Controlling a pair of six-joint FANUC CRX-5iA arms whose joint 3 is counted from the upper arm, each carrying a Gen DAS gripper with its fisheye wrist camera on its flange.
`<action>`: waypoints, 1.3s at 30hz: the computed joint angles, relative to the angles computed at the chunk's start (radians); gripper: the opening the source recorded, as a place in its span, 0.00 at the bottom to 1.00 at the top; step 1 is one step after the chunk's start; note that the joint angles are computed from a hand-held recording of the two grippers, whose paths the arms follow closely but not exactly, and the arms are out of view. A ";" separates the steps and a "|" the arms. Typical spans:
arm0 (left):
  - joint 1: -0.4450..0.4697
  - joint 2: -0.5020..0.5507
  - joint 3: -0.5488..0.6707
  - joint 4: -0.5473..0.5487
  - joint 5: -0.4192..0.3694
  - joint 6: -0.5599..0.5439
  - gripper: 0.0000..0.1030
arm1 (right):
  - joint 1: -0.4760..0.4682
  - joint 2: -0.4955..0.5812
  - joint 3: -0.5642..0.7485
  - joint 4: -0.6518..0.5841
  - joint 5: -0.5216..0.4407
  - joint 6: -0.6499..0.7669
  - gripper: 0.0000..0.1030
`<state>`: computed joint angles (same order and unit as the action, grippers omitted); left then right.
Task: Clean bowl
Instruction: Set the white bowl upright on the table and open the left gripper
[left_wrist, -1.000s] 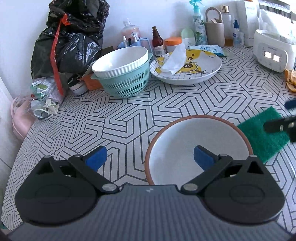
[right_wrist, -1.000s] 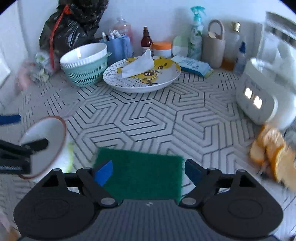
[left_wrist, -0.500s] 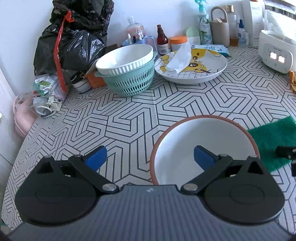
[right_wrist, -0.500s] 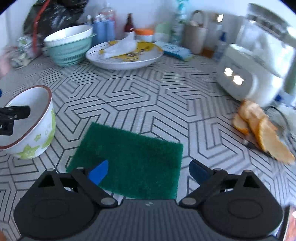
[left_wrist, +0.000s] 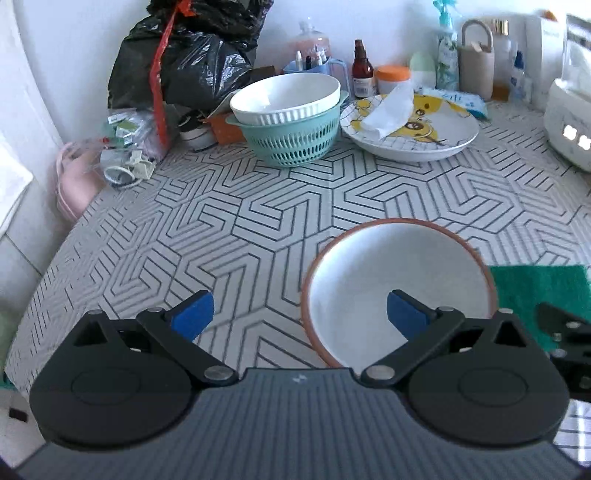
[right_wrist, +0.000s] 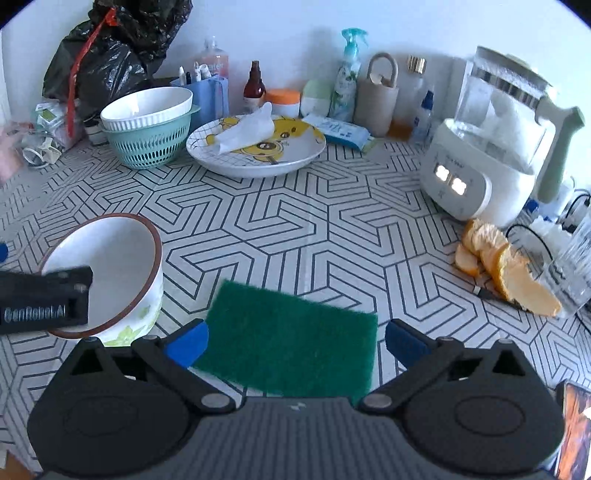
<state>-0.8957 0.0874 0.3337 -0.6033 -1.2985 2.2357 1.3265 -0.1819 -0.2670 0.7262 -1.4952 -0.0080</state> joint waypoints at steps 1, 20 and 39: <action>-0.004 -0.007 -0.007 0.006 0.005 0.003 0.99 | 0.000 -0.009 0.001 -0.008 -0.003 -0.004 1.00; -0.107 -0.079 -0.056 -0.059 -0.010 0.099 0.99 | 0.094 -0.019 -0.005 -0.018 -0.096 -0.100 1.00; -0.109 -0.097 -0.079 -0.019 0.018 0.072 0.99 | 0.118 -0.035 -0.018 -0.017 -0.105 -0.128 1.00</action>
